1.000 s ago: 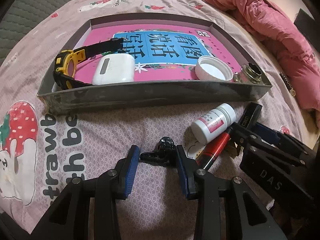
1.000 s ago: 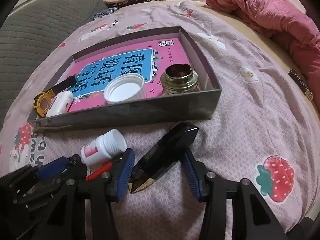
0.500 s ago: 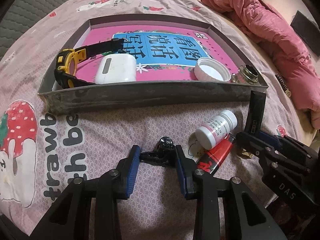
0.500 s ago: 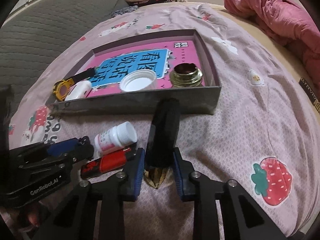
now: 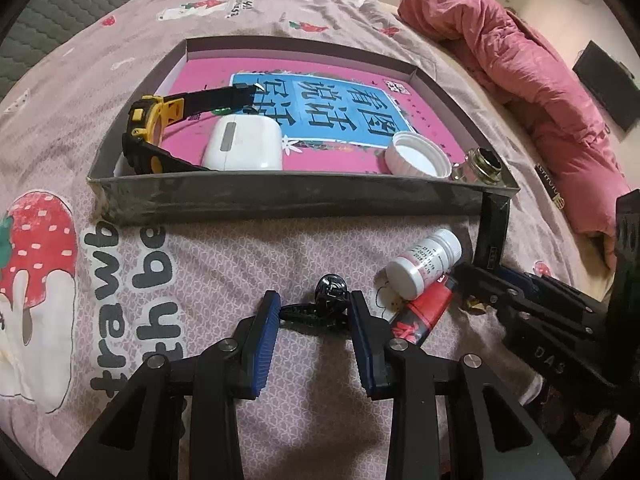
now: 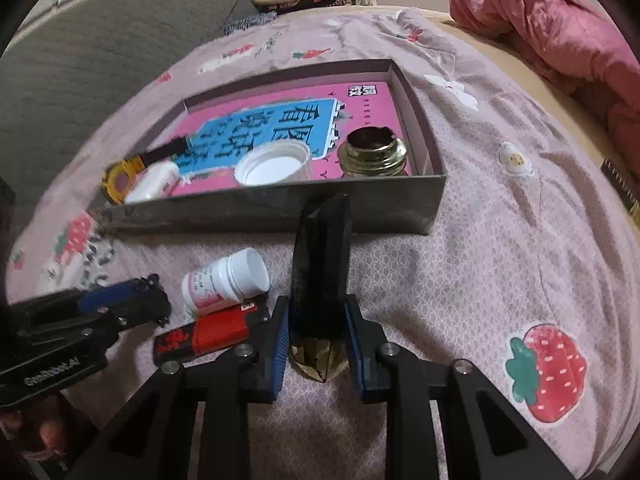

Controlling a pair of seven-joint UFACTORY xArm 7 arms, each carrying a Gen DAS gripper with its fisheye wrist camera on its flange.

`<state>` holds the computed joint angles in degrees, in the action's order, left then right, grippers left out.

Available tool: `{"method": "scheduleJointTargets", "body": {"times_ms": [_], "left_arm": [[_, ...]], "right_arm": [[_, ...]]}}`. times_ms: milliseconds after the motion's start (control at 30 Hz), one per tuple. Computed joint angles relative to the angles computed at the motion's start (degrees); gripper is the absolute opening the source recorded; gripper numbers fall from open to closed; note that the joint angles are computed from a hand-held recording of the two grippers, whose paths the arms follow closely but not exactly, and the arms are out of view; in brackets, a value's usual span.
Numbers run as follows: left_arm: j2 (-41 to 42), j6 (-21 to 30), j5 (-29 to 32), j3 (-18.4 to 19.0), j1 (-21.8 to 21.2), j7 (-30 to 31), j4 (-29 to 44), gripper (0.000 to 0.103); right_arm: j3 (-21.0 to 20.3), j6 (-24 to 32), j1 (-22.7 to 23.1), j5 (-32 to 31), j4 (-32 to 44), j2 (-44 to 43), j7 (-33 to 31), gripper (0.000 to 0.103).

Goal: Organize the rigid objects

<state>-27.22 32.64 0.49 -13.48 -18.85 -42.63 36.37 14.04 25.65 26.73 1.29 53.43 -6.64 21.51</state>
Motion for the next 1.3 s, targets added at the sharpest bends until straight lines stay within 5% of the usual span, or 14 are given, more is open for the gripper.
{"method": "scheduleJointTargets", "body": {"times_ms": [1300], "left_arm": [[-7.0, 2.4, 2.1, -1.0, 2.2, -2.9, -0.2, 0.035]], "right_arm": [[0.7, -2.3, 0.8, 0.6, -2.1, -6.2, -1.5, 0.026]]}}
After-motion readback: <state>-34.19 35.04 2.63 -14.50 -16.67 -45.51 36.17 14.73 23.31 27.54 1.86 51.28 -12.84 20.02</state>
